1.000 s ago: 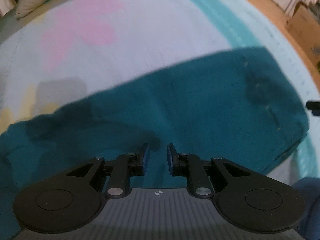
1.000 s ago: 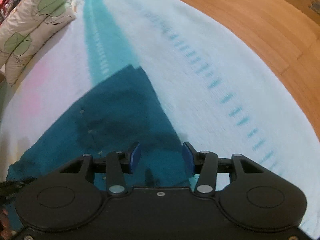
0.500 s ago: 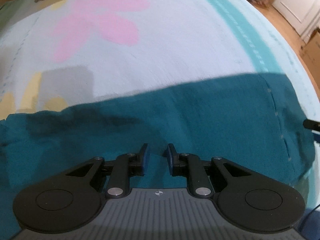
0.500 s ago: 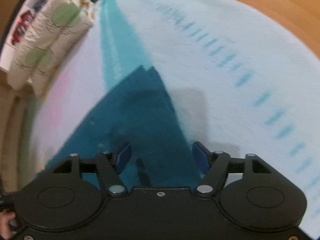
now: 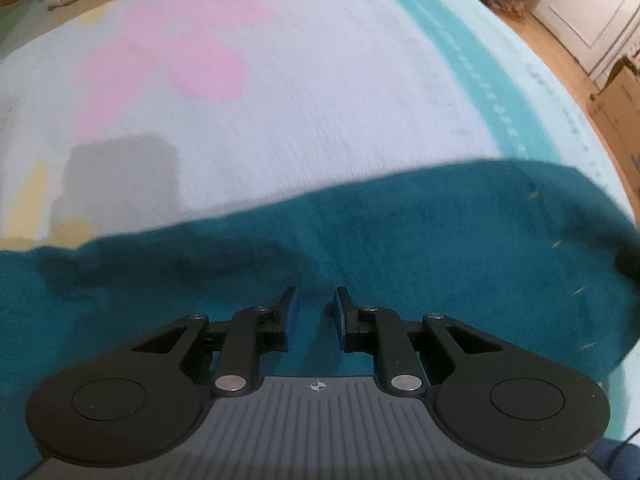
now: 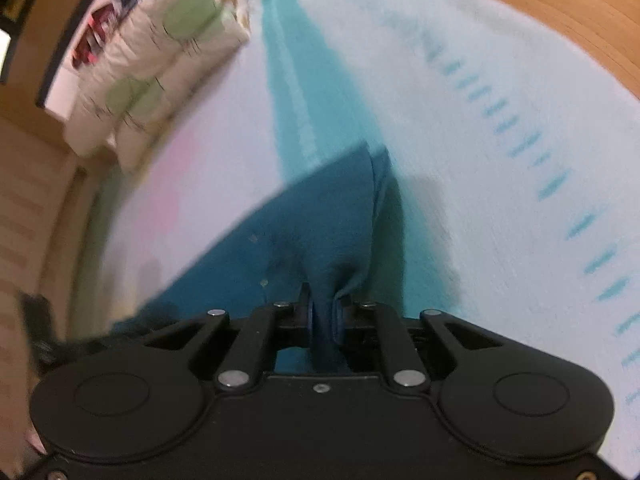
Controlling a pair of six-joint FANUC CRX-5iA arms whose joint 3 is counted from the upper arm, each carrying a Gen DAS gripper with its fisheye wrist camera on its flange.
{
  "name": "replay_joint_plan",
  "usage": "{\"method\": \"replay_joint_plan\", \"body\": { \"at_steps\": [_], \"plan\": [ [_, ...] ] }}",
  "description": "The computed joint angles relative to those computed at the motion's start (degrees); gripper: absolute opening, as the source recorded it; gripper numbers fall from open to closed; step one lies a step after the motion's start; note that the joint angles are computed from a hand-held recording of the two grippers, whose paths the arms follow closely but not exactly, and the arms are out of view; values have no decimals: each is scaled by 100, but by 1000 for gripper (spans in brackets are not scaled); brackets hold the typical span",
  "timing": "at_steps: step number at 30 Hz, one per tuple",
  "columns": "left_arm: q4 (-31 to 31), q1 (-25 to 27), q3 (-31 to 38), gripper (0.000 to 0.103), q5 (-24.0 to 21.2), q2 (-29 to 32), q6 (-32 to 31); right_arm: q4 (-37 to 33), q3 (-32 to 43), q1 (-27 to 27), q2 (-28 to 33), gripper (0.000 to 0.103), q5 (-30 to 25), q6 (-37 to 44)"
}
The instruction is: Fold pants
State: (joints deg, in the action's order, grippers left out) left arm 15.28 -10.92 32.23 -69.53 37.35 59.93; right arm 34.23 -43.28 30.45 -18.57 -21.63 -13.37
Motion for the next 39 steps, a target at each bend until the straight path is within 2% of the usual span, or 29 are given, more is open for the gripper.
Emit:
{"method": "replay_joint_plan", "body": {
  "at_steps": [2, 7, 9, 11, 14, 16, 20, 25, 29, 32, 36, 39],
  "plan": [
    [-40, -19, -207, 18, 138, -87, 32, 14, 142, 60, -35, 18, -218, 137],
    [-387, -165, -871, 18, 857, -587, -236, 57, 483, 189, 75, 18, -542, 298],
    [-145, -66, -1211, 18, 1058, -823, -227, 25, 669, 252, 175, 18, -745, 408],
    [66, 38, -1398, 18, 1008, -936, -124, -52, 829, 286, 256, 18, -877, 505],
    [-32, 19, -1230, 19, 317, -726, -331, -13, 1059, 376, 376, 19, -1163, 581],
    [-30, 34, -1426, 18, 488, -900, -816, -4, 1215, 424, 483, 19, -1283, 584],
    [149, 293, -784, 18, -87, -618, -572, 207, 1641, 661, 729, 19, -1715, 573],
    [266, 859, 644, 18, -684, -45, -138, 321, 2486, 979, 1303, 20, -1936, 936],
    [-21, 1310, 2101, 18, -1375, 543, -52, 176, 3415, 1188, 2052, 20, -1817, 1523],
    [-468, 1607, 2919, 18, -1725, 814, -339, -160, 4197, 1309, 2742, 20, -1527, 2103],
    [-517, 2131, 3102, 18, -1787, 811, -550, -1064, 5354, 1427, 3760, 20, -1181, 3049],
    [-399, 2413, 3055, 18, -1846, 798, -382, -1732, 6331, 1517, 4603, 21, -1328, 3724]
  ]
}}
